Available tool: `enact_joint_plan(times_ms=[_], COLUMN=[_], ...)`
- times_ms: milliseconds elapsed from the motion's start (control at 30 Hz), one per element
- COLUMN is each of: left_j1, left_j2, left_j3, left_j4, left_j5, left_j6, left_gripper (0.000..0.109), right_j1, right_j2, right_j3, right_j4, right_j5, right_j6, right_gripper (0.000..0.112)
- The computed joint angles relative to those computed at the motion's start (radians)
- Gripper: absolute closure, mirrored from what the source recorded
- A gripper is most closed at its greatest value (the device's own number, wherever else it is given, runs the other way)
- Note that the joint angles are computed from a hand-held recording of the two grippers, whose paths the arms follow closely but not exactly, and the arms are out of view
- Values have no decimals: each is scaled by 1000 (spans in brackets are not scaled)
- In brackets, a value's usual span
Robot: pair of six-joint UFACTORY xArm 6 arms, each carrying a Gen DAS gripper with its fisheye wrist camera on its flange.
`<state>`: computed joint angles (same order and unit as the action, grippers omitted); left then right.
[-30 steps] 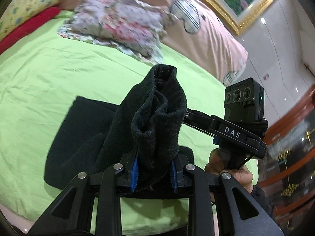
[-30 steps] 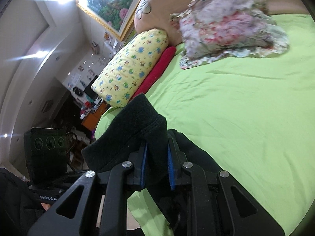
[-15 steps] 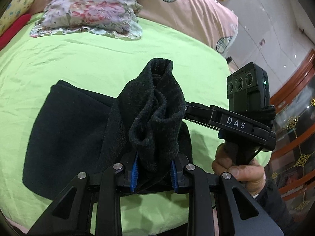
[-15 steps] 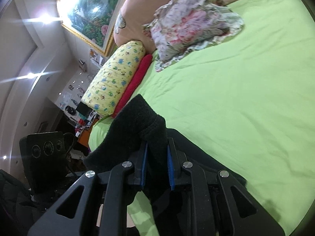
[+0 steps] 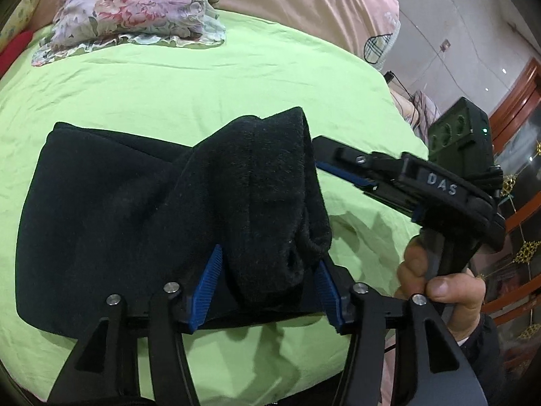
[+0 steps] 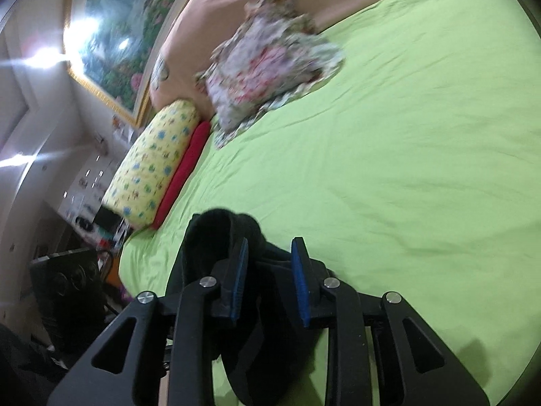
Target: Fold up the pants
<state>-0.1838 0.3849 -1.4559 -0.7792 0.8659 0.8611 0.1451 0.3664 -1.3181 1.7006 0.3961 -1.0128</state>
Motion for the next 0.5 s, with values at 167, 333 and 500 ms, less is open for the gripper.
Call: enact_joint_plan(times_ms=[167, 333, 500], left_j1=[26, 54, 91], left_j2=[-2, -24, -43], left_j3=[-14, -4, 1], left_j4=[-20, -22, -33], left_j5=[79, 98, 98], left_j6=[-20, -27, -27], left_gripper=[34, 34, 32], right_j1=[22, 68, 140], right_j2=[-75, -135, -152], right_j3=[67, 102, 93], right_j4=[140, 226, 208], right_j5=[-98, -204, -328], right_j6=[-75, -136, -125], right_gripper=[43, 41, 35])
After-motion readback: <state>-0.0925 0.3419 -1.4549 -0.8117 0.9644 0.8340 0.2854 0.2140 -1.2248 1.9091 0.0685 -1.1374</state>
